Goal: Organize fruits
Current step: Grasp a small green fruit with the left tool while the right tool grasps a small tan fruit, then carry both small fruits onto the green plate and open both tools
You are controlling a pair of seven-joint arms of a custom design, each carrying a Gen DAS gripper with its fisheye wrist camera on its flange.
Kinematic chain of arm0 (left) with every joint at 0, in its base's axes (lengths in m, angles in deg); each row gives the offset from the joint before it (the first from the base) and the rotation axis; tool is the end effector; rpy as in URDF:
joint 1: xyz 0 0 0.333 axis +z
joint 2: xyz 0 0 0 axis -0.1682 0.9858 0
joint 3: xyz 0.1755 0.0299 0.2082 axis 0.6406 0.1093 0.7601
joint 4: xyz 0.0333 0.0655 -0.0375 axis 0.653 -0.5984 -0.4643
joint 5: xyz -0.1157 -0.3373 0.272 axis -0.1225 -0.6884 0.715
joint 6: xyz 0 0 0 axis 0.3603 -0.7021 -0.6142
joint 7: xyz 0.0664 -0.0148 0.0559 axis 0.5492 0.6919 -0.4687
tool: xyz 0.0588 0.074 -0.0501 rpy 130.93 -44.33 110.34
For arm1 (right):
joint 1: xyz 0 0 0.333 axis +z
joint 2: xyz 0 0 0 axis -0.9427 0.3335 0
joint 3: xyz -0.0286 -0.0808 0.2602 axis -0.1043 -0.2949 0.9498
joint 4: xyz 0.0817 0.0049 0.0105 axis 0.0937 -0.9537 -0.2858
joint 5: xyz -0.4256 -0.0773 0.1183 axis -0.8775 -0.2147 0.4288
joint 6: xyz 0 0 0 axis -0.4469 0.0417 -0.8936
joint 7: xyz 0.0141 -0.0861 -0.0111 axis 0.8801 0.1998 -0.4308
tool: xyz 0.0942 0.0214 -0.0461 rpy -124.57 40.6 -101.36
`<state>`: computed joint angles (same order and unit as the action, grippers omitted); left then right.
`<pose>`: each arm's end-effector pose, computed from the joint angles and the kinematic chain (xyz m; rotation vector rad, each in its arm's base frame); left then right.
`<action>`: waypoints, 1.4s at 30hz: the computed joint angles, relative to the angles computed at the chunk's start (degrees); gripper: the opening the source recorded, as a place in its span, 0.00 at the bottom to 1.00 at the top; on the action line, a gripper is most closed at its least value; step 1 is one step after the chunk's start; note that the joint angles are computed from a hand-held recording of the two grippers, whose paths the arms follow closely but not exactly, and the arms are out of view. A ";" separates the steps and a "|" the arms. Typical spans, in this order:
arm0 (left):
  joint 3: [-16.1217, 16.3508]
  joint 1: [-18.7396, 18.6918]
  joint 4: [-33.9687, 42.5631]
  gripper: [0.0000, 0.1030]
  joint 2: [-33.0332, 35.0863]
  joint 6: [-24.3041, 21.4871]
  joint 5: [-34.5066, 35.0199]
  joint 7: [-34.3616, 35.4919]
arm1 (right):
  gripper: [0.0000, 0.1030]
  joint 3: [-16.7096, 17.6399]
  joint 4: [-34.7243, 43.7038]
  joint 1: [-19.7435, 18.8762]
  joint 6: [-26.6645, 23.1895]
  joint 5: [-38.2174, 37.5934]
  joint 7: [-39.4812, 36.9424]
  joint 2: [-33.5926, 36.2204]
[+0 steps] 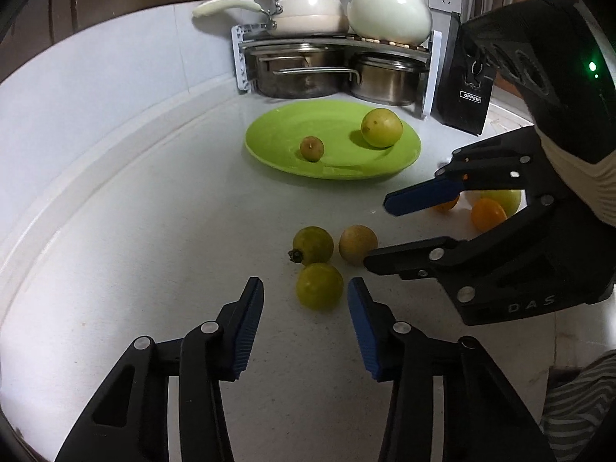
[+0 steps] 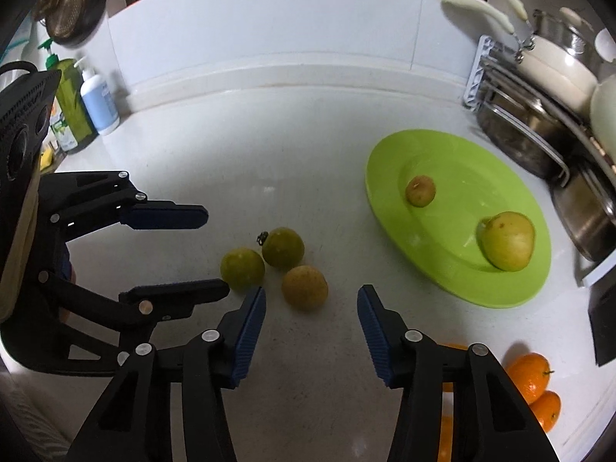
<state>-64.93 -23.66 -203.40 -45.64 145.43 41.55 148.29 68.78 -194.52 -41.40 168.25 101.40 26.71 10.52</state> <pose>0.4672 -0.3408 0.3581 -1.2803 2.2690 -0.8669 0.4917 0.2772 0.3552 -2.2448 1.1073 -0.3890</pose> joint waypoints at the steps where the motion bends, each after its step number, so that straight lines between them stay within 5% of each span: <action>1: 0.46 -0.56 0.14 0.42 0.33 0.20 -1.67 1.60 | 0.45 -0.24 0.31 0.22 -0.40 0.66 -0.65 0.24; 20: 2.88 -4.21 2.70 0.28 3.73 -0.85 -13.37 12.46 | 0.35 2.19 3.84 -2.47 -3.16 3.80 -3.63 3.62; 42: -2.17 1.58 -1.69 0.28 -3.80 1.06 -3.66 -3.52 | 0.30 0.47 -0.83 0.63 1.50 9.38 -5.07 -1.78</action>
